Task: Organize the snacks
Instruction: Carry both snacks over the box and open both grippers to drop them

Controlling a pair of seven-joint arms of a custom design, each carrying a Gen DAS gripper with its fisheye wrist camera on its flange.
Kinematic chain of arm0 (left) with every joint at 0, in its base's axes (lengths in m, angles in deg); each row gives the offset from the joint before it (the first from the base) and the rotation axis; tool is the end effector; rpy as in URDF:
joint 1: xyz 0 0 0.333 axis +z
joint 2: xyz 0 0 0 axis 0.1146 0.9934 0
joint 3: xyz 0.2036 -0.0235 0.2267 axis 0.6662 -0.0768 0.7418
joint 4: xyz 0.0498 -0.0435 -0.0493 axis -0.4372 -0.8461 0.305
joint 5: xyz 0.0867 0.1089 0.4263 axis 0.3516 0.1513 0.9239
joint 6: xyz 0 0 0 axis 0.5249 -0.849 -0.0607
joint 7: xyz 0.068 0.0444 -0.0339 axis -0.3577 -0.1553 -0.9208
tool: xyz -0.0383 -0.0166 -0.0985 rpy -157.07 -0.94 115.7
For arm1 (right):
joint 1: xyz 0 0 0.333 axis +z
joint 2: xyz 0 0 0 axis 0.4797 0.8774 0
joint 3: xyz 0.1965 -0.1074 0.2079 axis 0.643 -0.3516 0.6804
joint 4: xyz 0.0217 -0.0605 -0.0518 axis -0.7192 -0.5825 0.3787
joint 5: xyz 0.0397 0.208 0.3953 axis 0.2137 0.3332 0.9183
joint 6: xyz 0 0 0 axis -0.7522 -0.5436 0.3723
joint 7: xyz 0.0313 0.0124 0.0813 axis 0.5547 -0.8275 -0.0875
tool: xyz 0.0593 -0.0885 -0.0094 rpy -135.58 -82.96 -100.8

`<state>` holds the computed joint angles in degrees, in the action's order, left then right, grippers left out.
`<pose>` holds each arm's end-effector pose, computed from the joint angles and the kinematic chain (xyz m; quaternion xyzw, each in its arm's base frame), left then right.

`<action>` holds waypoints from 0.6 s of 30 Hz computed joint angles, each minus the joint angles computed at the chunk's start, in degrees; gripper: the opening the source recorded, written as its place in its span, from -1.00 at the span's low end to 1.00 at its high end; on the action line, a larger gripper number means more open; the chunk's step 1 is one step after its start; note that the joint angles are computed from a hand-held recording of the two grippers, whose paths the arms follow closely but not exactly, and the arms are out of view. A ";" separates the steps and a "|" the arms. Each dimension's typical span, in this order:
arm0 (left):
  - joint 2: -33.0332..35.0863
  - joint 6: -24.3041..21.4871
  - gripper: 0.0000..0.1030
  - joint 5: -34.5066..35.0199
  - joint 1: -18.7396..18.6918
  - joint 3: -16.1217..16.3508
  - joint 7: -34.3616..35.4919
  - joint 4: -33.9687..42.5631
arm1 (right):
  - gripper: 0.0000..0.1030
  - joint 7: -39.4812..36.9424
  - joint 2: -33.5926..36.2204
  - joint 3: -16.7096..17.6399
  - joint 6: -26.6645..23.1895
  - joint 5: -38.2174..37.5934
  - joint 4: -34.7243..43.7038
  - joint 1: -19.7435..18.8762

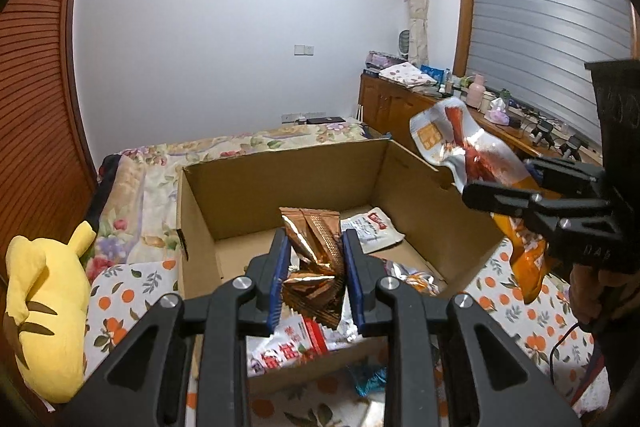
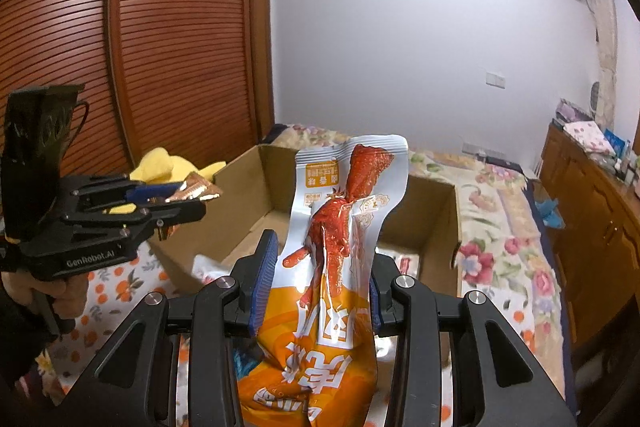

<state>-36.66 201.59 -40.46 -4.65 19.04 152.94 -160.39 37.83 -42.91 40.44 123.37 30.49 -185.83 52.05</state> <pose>0.5356 -0.2331 0.3571 -0.4819 0.7238 -0.4367 0.2306 0.5152 0.2650 0.3583 -0.7449 0.4606 -0.2818 0.3918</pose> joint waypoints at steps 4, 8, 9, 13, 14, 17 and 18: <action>2.03 -1.05 -0.52 -1.24 -0.83 0.65 1.11 2.21 | -0.26 3.37 2.65 0.34 -0.96 -4.91 3.13 -2.57; 3.50 -2.08 -0.51 -3.46 -2.66 2.08 2.92 3.77 | -0.26 1.80 5.58 -0.16 -1.79 -4.26 6.52 -2.80; 3.85 -2.41 -0.49 -4.05 -3.19 2.54 3.41 4.12 | -0.26 1.17 6.26 -0.13 -2.02 -3.95 7.25 -2.90; 5.07 -3.88 -0.47 -5.43 -4.89 3.97 4.25 5.52 | -0.26 -1.98 8.43 -0.94 -2.63 -1.02 9.77 -2.18; 5.29 -4.10 -0.47 -5.36 -5.12 4.22 4.14 5.79 | -0.26 -2.51 8.85 -0.87 -2.57 -0.47 10.28 -2.25; 5.74 -4.45 -0.44 -5.07 -5.86 4.95 3.87 6.24 | -0.26 -5.11 9.77 -1.82 -2.88 2.59 11.50 -0.92; 5.74 -4.64 -0.37 -5.06 -6.13 5.17 3.79 6.30 | -0.26 -6.23 10.03 -2.38 -3.13 3.77 11.84 -0.18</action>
<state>-30.92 196.96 -45.52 -10.78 24.21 156.72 -154.09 31.60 -32.88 38.07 120.24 34.26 -173.99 51.87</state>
